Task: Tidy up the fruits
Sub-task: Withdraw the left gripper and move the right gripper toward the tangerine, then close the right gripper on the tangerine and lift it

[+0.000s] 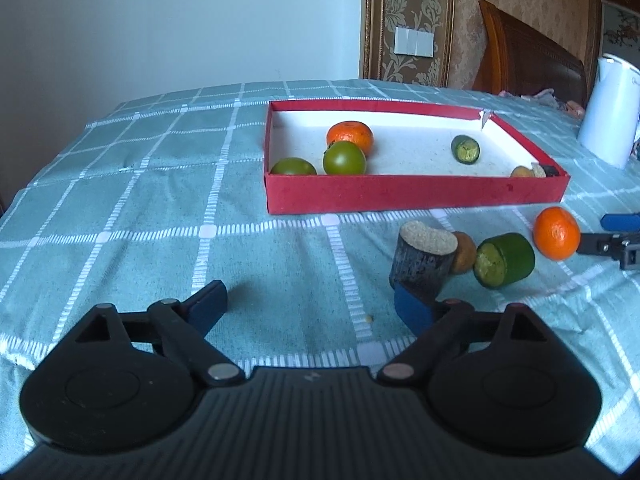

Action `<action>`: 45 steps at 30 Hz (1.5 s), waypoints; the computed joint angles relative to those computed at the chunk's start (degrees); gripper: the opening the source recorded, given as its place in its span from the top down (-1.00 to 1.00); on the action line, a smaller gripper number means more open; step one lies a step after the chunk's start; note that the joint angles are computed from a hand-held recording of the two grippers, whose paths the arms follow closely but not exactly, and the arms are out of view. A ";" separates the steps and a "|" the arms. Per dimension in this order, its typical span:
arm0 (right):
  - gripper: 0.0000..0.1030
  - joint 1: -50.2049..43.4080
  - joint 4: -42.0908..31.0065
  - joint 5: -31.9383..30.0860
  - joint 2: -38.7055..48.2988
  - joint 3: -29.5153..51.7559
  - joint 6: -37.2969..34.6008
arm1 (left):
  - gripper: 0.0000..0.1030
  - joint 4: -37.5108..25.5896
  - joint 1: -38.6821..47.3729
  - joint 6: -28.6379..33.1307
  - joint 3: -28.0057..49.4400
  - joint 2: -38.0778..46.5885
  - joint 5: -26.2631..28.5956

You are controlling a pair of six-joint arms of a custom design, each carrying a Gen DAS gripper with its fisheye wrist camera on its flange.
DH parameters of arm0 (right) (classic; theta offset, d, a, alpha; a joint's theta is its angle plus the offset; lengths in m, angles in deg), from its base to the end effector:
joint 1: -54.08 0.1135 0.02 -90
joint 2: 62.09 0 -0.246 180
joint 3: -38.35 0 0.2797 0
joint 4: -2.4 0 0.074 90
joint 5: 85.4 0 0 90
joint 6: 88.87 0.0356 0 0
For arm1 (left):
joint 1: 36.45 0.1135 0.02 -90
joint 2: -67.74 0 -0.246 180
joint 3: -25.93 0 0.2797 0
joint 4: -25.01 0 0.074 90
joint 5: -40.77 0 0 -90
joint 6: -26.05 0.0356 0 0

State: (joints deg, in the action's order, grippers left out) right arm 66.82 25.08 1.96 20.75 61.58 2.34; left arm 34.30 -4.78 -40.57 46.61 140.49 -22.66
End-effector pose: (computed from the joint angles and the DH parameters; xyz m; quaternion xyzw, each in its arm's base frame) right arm 0.2127 0.0498 0.0505 -0.1001 0.8889 0.0747 0.4408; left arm 0.1757 0.0897 0.0559 0.0273 0.8961 -0.0066 0.4430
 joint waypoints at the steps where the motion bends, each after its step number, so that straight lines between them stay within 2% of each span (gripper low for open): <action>1: -0.76 -0.10 0.24 -0.12 -0.20 -0.25 0.66 | -0.81 -0.03 -0.10 0.01 0.06 0.12 -0.05; 3: -0.76 -0.56 1.04 -1.26 -0.91 -1.14 1.68 | -0.99 -0.76 0.32 0.69 0.86 1.20 1.17; 4: -0.76 -1.13 2.00 -2.36 -1.47 -1.98 2.28 | -1.00 -1.24 0.24 1.02 1.18 1.55 1.36; 7: -0.76 -2.07 3.56 -5.76 -3.56 -4.04 3.70 | -1.00 -0.80 -0.72 1.03 0.59 0.96 -0.10; 12: -0.76 2.50 2.10 -1.74 -6.02 -4.06 2.71 | -1.00 -1.10 -0.84 0.95 0.53 0.65 -0.13; 16: -0.76 4.14 -0.47 -4.10 -8.35 -3.51 1.95 | -1.00 -1.28 -1.24 0.15 0.40 0.21 0.15; 21: -0.76 7.22 -0.20 -1.58 -6.02 -1.75 0.97 | -1.00 -4.52 -0.34 4.72 0.11 -1.23 3.83; 24: -0.74 7.43 0.60 -2.55 -3.33 -0.26 0.91 | -1.00 -3.61 -2.05 4.00 -0.09 -1.13 2.43; 29: -0.43 8.75 1.64 -3.00 -2.11 0.60 1.14 | -1.00 -2.07 -4.38 2.27 0.27 0.06 0.91; 40: 0.02 12.59 0.27 -3.10 2.42 4.43 4.86 | -1.00 -1.93 -4.28 2.27 0.53 0.51 1.07; 42: 0.17 13.73 1.66 -2.10 2.67 3.99 4.74 | -1.00 -1.80 -4.32 2.26 0.59 0.68 1.03; 45: 0.19 16.56 2.03 2.19 2.55 3.72 4.71 | -1.00 -1.71 -4.43 2.13 0.66 0.79 0.97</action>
